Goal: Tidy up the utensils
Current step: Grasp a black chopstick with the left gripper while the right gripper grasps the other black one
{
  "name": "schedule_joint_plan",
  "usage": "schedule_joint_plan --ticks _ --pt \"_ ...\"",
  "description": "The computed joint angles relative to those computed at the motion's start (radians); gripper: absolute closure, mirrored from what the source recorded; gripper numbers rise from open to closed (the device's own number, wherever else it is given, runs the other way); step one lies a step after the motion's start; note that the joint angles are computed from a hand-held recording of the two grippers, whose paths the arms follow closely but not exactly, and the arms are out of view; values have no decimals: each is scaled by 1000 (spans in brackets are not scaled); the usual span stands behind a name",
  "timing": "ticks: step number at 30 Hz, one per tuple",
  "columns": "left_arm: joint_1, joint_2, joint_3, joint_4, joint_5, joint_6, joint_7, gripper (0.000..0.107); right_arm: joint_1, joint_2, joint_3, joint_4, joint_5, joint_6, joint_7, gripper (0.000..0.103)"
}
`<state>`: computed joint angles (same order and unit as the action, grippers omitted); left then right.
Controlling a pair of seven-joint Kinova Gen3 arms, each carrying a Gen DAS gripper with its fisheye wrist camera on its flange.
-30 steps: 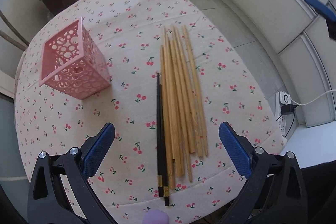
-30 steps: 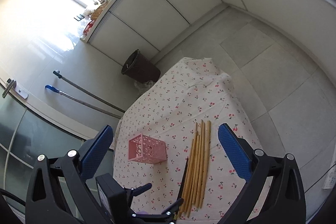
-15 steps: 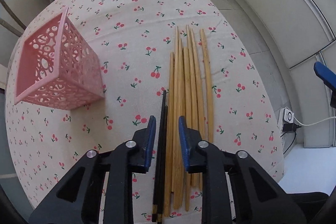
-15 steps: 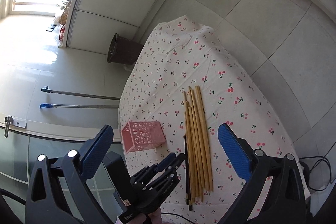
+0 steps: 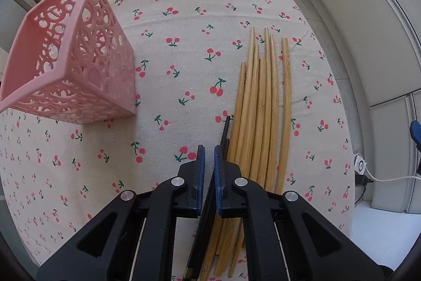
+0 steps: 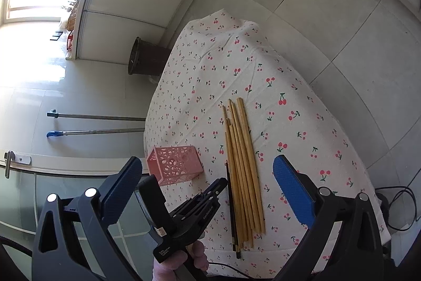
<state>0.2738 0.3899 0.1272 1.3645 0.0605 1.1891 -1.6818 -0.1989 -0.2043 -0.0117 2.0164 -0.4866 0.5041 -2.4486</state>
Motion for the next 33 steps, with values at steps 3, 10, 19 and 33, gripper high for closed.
schedule_joint_plan --ticks 3,10,19,33 --pt "-8 -21 7 14 15 8 -19 100 -2 -1 2 0 -1 2 2 6" --pt "19 7 3 5 -5 9 12 100 -5 7 4 -6 -9 11 16 6" --pt "47 22 -2 -7 -55 -10 6 98 -3 18 0 -16 -9 29 25 6" --pt "-156 -228 -22 227 129 -92 -230 104 -62 304 -103 -194 51 128 96 36"
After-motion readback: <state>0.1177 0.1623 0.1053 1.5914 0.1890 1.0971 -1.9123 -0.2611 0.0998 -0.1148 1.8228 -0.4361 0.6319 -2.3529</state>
